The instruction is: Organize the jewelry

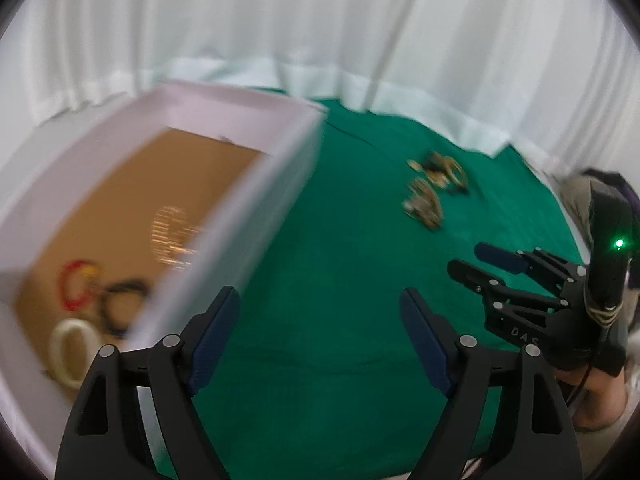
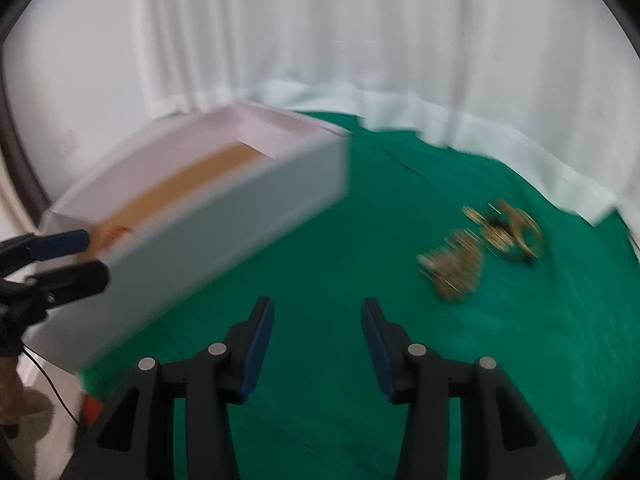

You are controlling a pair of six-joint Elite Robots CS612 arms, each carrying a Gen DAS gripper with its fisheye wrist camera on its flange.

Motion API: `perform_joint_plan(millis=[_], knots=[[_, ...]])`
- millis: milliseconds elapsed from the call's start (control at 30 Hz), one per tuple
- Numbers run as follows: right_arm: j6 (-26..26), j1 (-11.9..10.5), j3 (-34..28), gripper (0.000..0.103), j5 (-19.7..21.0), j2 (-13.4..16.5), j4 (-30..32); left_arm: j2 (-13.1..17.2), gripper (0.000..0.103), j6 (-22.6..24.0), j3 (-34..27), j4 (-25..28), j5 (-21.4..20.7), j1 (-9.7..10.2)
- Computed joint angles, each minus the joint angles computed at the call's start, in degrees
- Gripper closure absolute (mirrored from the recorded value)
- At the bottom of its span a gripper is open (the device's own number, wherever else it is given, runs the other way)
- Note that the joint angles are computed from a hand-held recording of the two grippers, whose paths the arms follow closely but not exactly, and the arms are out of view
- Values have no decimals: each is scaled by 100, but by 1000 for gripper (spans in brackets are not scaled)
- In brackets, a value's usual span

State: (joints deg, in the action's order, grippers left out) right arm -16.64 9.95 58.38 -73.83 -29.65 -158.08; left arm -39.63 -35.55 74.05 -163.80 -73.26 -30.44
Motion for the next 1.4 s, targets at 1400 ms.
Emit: perform_joint_plan(millis=[1400], knots=[[1129, -550, 295, 42, -1385, 283, -579, 1369, 3, 547, -1846, 1143, 395, -235]])
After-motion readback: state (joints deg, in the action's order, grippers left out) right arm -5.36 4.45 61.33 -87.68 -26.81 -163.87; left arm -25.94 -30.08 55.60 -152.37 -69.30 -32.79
